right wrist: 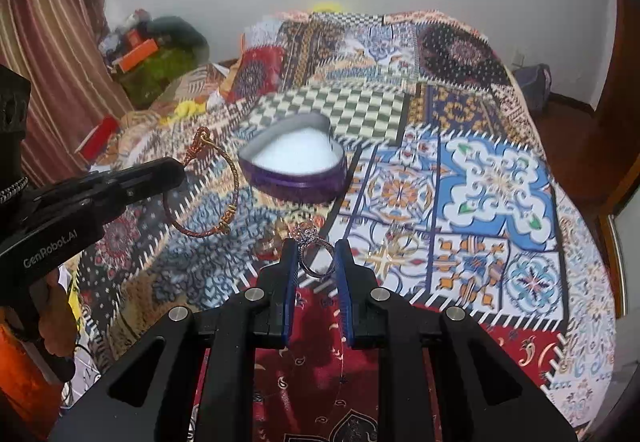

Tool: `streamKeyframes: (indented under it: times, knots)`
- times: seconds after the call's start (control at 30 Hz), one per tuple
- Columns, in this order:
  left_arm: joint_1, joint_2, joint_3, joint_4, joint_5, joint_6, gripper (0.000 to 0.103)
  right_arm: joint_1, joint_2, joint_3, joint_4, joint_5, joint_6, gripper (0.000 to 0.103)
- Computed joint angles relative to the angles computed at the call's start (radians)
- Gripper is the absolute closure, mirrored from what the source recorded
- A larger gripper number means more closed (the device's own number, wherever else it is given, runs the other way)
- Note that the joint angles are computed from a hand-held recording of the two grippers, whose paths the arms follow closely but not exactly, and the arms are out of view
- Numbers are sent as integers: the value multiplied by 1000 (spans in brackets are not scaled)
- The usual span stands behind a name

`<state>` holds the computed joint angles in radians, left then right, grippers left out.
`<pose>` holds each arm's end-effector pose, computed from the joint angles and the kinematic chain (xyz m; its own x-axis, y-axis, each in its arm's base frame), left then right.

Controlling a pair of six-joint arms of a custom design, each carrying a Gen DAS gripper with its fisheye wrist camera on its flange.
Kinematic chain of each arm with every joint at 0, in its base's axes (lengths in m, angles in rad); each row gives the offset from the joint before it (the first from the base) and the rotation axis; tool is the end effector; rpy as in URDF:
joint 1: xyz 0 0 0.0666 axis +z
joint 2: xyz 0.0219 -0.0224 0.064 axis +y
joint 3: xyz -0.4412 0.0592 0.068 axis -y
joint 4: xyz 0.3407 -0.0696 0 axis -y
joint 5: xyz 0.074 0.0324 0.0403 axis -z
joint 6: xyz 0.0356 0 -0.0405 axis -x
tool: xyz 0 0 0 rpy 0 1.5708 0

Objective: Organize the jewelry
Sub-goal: 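Close the left tool on the red beaded bracelet while the right tool grasps a silver ring, then carry the bracelet with the left tool into the heart tin while the right tool drops its ring there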

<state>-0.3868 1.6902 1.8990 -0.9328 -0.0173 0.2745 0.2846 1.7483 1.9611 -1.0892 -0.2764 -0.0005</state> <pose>0.5162 -0.2100 0.5584 -0.6895 -0.0118 -0.7242 0.1852 0.9638 -0.1920 0.5434 0.1687 0.5415 -0.7377 -0.2153 -0.6398 -0.4374 0.8744 0.2100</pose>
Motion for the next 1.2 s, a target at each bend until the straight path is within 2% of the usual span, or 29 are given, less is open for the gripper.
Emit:
streamKeyframes:
  times: [0.27, 0.6, 0.93, 1.2]
  knots:
    - [6, 5, 45, 20, -54, -34, 100, 3, 11, 55, 25, 6, -18, 87]
    - [29, 61, 129, 15, -45, -69, 100, 13, 50, 124, 45, 19, -22, 87]
    - [49, 169, 245, -55, -1, -117, 101, 25, 111, 198, 49, 38, -16, 87]
    - [61, 256, 330, -149, 27, -141, 101, 32, 191, 295, -43, 32, 35, 87]
